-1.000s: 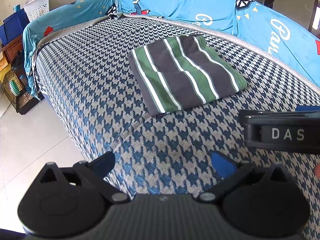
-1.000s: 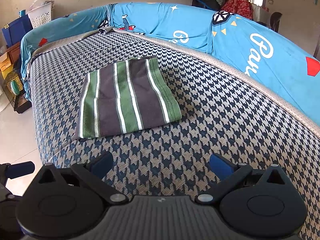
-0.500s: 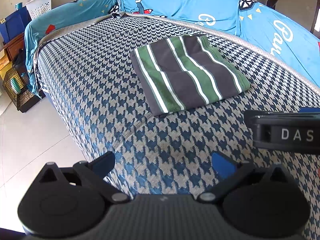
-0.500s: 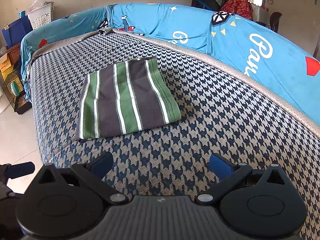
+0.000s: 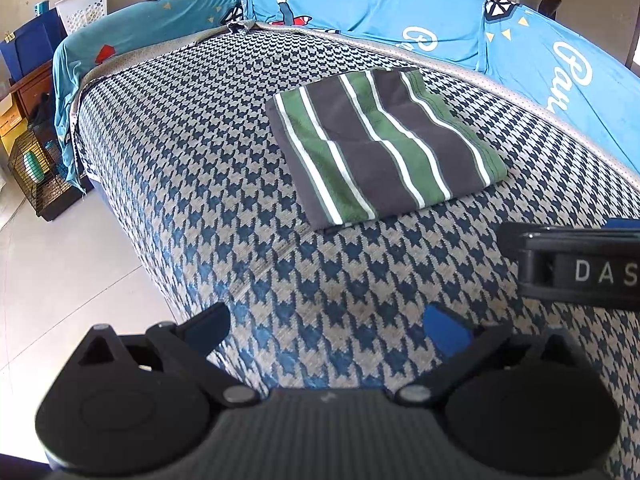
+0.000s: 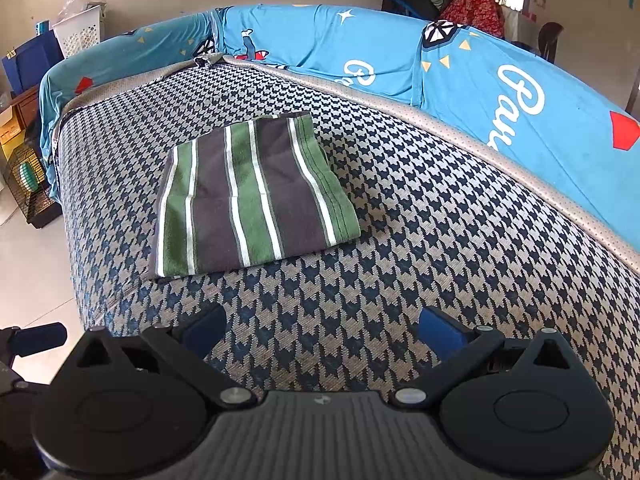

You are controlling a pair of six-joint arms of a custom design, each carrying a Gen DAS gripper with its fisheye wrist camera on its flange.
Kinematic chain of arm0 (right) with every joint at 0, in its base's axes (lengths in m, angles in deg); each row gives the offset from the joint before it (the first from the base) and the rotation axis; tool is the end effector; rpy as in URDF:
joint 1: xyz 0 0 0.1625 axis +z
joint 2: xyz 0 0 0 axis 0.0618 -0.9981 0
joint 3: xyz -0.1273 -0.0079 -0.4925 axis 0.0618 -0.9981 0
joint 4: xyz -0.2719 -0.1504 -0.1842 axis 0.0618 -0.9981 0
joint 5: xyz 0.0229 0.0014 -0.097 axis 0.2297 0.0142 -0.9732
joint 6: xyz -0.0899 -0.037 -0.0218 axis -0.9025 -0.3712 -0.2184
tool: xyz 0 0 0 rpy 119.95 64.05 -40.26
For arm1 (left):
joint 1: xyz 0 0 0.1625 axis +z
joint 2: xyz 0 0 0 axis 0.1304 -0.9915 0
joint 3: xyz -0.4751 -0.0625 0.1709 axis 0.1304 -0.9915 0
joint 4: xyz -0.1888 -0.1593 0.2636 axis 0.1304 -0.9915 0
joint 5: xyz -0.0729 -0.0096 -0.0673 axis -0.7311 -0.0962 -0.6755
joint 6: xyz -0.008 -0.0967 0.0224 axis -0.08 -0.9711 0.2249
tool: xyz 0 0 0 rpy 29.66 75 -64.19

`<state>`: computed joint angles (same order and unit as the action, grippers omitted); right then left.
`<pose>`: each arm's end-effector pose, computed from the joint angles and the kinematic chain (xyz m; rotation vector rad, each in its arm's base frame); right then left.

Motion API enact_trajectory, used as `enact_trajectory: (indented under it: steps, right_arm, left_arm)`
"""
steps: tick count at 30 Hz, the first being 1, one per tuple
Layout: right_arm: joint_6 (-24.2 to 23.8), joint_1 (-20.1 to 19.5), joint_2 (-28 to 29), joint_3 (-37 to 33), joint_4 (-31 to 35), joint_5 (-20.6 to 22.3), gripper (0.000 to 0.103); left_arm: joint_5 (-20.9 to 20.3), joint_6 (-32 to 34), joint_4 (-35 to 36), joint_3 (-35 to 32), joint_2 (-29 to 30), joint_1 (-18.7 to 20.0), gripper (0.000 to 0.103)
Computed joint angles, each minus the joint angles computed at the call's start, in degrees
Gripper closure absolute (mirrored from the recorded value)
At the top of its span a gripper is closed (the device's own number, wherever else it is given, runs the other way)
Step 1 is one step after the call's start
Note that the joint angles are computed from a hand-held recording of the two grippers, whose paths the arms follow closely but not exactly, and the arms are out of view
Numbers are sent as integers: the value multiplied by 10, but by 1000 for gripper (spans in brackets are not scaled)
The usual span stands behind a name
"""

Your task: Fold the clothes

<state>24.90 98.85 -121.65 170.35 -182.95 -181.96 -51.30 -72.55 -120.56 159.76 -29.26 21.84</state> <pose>0.2108 -0.4991 0.1682 1.1646 -2.3250 0.5511 -0.2577 -0.3930 0.1040 -0.3303 2.0165 -0.9676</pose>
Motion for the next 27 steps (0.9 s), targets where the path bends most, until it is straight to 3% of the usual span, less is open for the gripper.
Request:
enact_trajectory:
  steps: [15,27]
  right_arm:
    - [1,-1,-3,0,0,3,0]
    - [2,0,-2,1,-2,1,0]
  left_arm:
    - [1,-23,52,-21,10,6,0]
    - [4,-1,21,-14,12,4,0]
